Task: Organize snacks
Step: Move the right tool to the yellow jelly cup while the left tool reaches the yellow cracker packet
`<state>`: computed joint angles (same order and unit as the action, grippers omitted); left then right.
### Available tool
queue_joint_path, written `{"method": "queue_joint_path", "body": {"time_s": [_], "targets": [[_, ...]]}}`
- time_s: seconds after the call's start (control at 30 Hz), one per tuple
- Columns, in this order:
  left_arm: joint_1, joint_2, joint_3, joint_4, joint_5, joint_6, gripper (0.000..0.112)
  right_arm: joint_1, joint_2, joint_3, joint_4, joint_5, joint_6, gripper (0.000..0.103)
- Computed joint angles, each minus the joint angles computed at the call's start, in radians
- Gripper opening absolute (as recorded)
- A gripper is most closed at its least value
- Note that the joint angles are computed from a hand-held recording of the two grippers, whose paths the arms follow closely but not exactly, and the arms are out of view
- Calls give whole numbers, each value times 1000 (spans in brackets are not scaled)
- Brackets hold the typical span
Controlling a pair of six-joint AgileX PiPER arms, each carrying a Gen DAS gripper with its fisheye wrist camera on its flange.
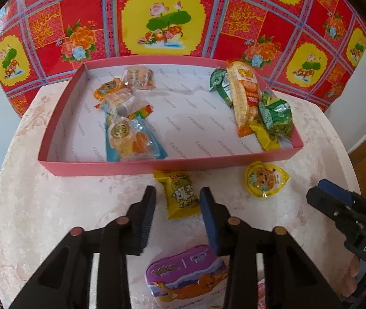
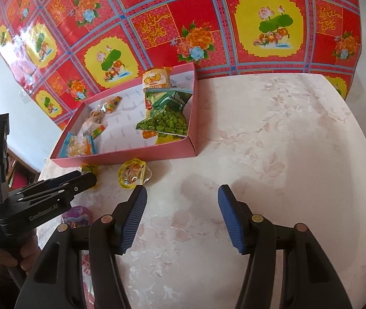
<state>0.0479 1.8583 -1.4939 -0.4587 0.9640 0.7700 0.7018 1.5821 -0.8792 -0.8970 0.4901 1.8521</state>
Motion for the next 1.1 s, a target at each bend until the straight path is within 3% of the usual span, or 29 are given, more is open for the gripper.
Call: {"method": "queue_joint_path", "body": {"time_s": [0.13, 0.73, 0.83, 0.93, 1.1], "targets": [[-1, -3, 19, -16, -27, 32, 28, -1, 9, -11, 28, -1, -29, 59], [115, 30, -12, -100, 38, 102, 25, 11, 110, -168, 198, 55, -237, 59], [133, 41, -30, -104, 54, 100, 25, 5, 140, -204, 235, 54, -281, 59], [138, 61, -92, -10, 108, 38, 25, 5, 172, -248, 264, 74, -325, 59], [170, 83, -128, -38, 144, 44, 25, 5, 225, -332, 287, 125, -380, 59]]}}
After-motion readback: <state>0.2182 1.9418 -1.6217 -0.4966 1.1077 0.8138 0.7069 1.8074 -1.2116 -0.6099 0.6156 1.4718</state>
